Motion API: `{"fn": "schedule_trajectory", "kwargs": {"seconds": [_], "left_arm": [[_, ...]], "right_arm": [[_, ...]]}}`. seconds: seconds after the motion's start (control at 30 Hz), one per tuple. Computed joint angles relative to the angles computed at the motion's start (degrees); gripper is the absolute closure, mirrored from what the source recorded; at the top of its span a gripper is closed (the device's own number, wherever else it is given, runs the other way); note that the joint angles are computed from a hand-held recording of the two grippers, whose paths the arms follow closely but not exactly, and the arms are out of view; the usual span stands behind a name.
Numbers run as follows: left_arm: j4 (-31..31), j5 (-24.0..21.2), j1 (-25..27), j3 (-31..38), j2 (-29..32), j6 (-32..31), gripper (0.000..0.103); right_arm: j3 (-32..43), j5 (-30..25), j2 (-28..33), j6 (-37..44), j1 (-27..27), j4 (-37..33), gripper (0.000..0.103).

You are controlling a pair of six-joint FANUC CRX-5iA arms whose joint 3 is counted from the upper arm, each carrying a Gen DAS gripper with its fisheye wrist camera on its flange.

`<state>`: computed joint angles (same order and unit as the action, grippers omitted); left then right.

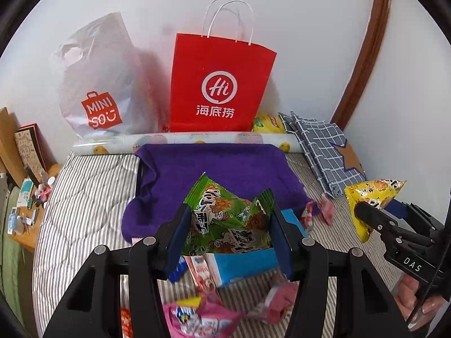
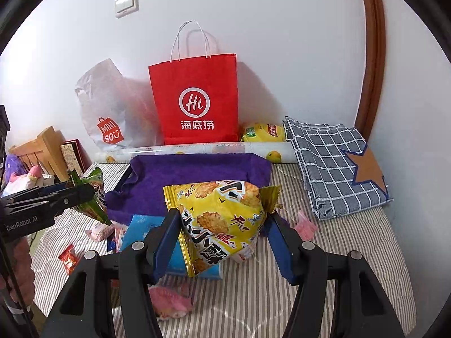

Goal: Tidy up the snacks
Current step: 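Carry both bags over the purple towel, left tool green bag, right tool yellow bag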

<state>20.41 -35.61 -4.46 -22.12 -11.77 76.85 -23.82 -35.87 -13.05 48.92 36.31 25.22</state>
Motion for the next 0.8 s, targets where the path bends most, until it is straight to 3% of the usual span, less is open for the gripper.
{"fn": "schedule_trajectory", "kwargs": {"seconds": [0.53, 0.8], "left_arm": [[3.0, 2.0, 1.9, 5.8, 9.5, -3.7, 0.048], [0.6, 1.4, 2.5, 9.9, 13.5, -1.9, 0.048]], "right_arm": [[8.8, 3.1, 11.5, 5.1, -4.4, -4.0, 0.044], [13.4, 3.5, 16.4, 8.3, -6.3, -6.7, 0.044]]}}
